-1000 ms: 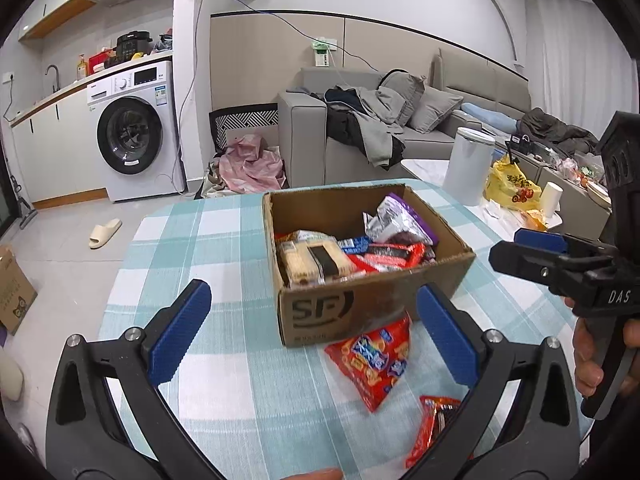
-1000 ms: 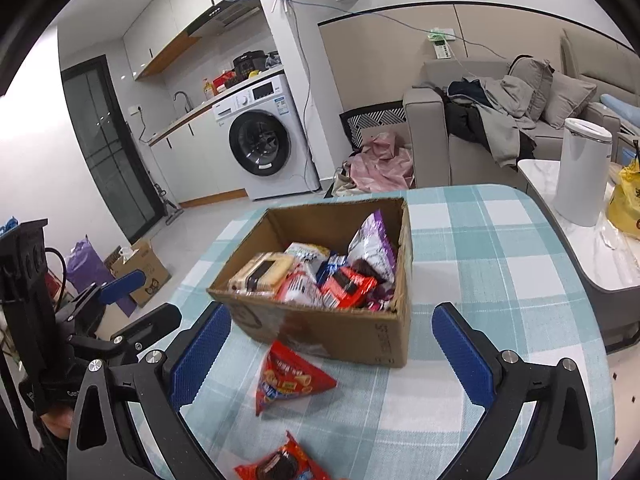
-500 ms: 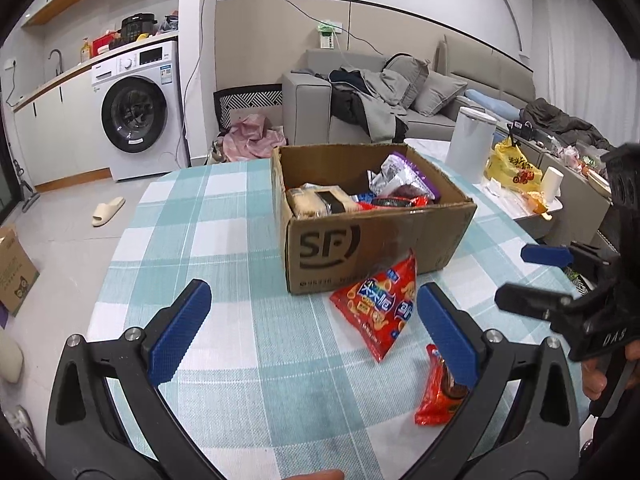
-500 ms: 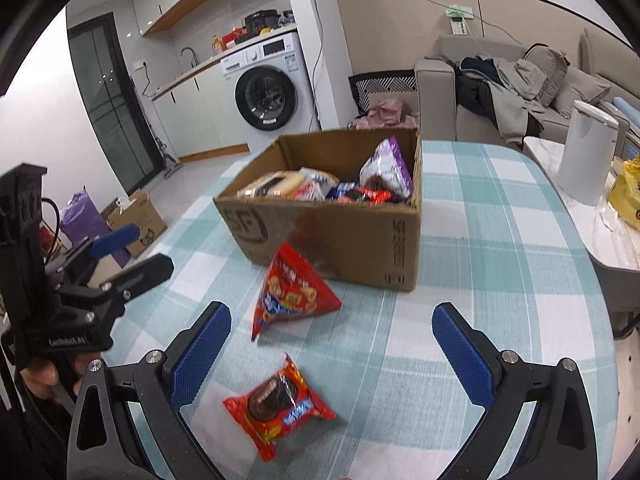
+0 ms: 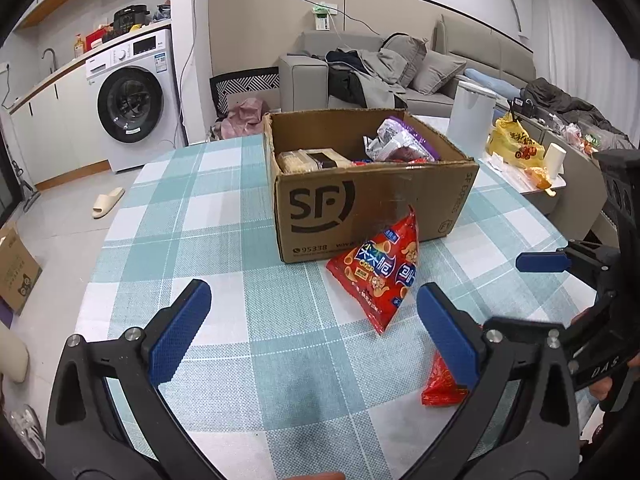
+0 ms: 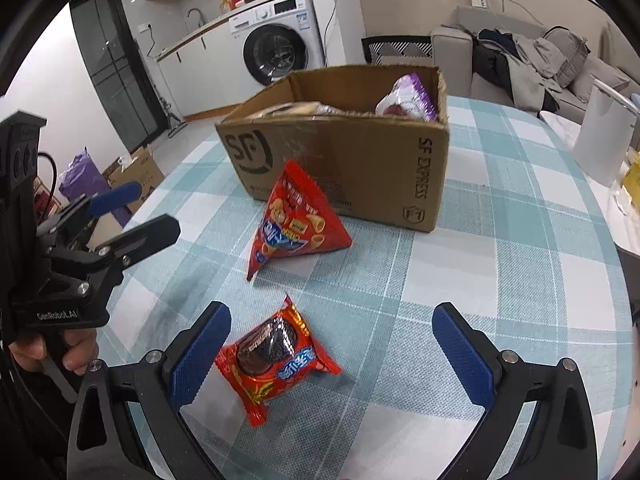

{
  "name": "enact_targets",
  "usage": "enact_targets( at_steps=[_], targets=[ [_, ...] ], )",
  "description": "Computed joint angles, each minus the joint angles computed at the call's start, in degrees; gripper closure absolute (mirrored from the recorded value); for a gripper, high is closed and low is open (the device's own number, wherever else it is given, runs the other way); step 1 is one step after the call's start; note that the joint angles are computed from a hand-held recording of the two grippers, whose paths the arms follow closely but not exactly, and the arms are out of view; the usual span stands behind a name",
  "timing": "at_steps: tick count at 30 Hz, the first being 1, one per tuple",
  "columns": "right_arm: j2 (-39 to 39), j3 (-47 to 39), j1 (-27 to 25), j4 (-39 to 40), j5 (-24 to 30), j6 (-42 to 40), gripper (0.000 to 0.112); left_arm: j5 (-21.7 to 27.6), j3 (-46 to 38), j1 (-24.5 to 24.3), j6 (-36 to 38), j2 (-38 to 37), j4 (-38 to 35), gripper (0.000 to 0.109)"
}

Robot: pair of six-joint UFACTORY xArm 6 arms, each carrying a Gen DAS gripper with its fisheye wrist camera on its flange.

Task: Organize snacks
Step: 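Lower the right tool onto the red Oreo packet while the left tool approaches the red chip bag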

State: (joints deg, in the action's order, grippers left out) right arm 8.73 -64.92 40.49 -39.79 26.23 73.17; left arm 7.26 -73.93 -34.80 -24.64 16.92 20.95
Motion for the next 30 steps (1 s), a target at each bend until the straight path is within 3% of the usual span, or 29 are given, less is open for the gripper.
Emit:
enact_targets(
  at_steps=[2,22,30],
  targets=[
    [0.92,-0.81,0.54,1.44,1.13,-2.02,0.010,1.02,-0.90,0.25,-2.84,0.58,3.24,0.006],
    [7.35,-6.46,3.41,12.78,4.21,-18.85,0.010,2.02,-2.66,0.43,1.65,3.33,-2.60,0.006],
    [8.24,-7.00,3.64,14.33,6.05,-20.37,0.010,2.83,-3.33,-0.03,4.28,4.44,-5.02,0.006]
  ],
)
